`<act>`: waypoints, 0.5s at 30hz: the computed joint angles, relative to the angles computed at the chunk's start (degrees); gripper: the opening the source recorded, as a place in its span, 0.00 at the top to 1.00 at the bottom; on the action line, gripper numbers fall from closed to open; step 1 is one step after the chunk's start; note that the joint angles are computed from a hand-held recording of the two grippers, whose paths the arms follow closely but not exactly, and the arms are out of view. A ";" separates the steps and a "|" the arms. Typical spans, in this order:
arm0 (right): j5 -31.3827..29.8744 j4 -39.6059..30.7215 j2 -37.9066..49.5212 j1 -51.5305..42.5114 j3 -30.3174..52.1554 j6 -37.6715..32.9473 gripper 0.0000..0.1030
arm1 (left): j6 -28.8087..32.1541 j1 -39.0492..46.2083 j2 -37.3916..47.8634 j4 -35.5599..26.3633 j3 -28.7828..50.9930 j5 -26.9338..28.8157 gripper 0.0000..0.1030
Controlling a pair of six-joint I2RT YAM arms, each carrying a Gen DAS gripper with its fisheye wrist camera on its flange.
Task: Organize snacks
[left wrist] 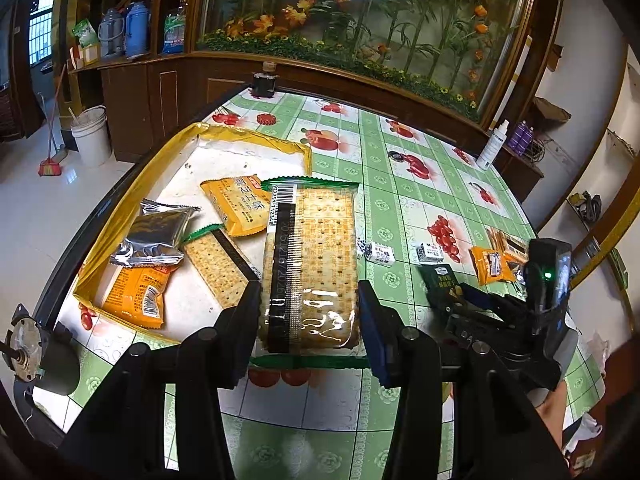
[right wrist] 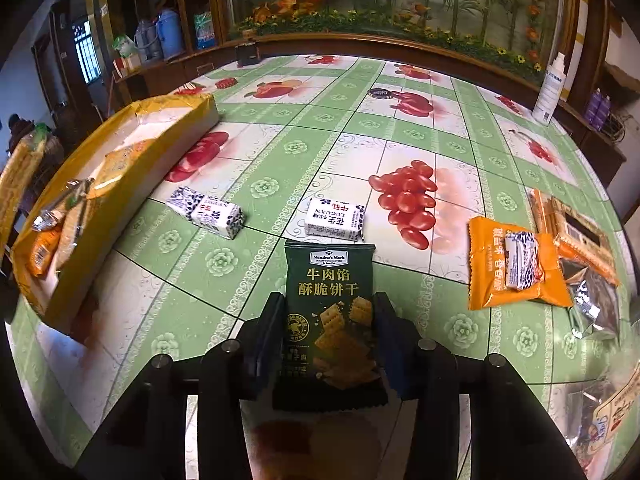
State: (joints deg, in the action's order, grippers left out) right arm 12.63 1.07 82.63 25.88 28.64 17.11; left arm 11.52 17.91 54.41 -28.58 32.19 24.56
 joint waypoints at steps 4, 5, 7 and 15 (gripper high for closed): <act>-4.90 0.27 -6.59 -0.66 -2.60 1.42 0.56 | -1.04 -1.18 -2.65 0.89 -0.91 -2.49 0.56; -7.82 0.69 -8.87 -1.20 -3.26 2.00 0.56 | -1.32 -1.44 -3.17 1.28 -1.09 -3.27 0.56; -11.63 0.99 -11.25 -1.79 -3.48 3.29 0.56 | -1.62 -1.93 -4.09 1.88 -1.40 -4.89 0.56; -14.91 0.86 -14.51 2.93 -0.53 6.39 0.56 | -1.28 -0.07 -3.96 3.83 -1.74 -7.56 0.56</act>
State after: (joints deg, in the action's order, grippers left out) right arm -2.28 1.93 68.11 28.82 28.11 23.50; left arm 10.24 17.85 50.45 -24.75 30.45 17.00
